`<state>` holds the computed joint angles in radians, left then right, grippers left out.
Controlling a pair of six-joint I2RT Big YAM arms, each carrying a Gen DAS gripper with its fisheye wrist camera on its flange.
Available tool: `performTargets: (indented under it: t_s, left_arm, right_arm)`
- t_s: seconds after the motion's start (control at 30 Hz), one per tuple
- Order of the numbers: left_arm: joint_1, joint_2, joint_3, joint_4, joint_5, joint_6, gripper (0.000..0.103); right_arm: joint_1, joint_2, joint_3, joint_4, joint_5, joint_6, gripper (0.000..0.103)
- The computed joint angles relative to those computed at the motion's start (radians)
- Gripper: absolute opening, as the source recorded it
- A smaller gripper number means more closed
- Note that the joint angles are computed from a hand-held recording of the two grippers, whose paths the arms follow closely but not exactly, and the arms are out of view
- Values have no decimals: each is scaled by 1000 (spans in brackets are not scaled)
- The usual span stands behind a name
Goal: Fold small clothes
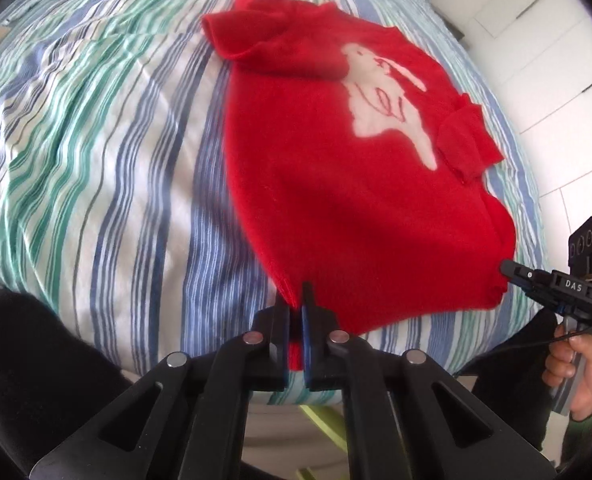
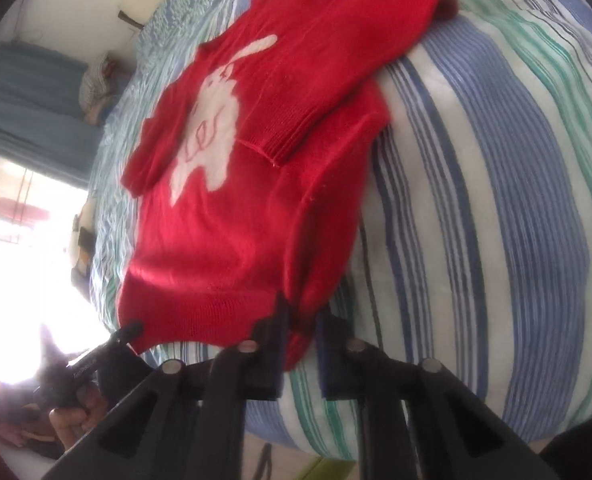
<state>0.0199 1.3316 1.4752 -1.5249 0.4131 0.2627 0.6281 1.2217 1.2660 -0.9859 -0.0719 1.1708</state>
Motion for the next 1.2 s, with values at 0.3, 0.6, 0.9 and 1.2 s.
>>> performTargets:
  t_s: [0.3,0.6,0.9,1.2]
  left_arm:
    - [-35,-2,-50,21,-129,21,3]
    - [-47,1,-68,51,-151,-10,2]
    - [-117,-23,-150,132,-348,-1,2]
    - [-63,-86,-110,142,-404,-13,76]
  right_arm:
    - [-4,-34,-54,-75,-35,-52,17]
    - [7,-58,-164,79,-103,9,5]
    - [41,-24,-55,-190,12,-85,3]
    - [60,-34,18,-294,139,-179,50]
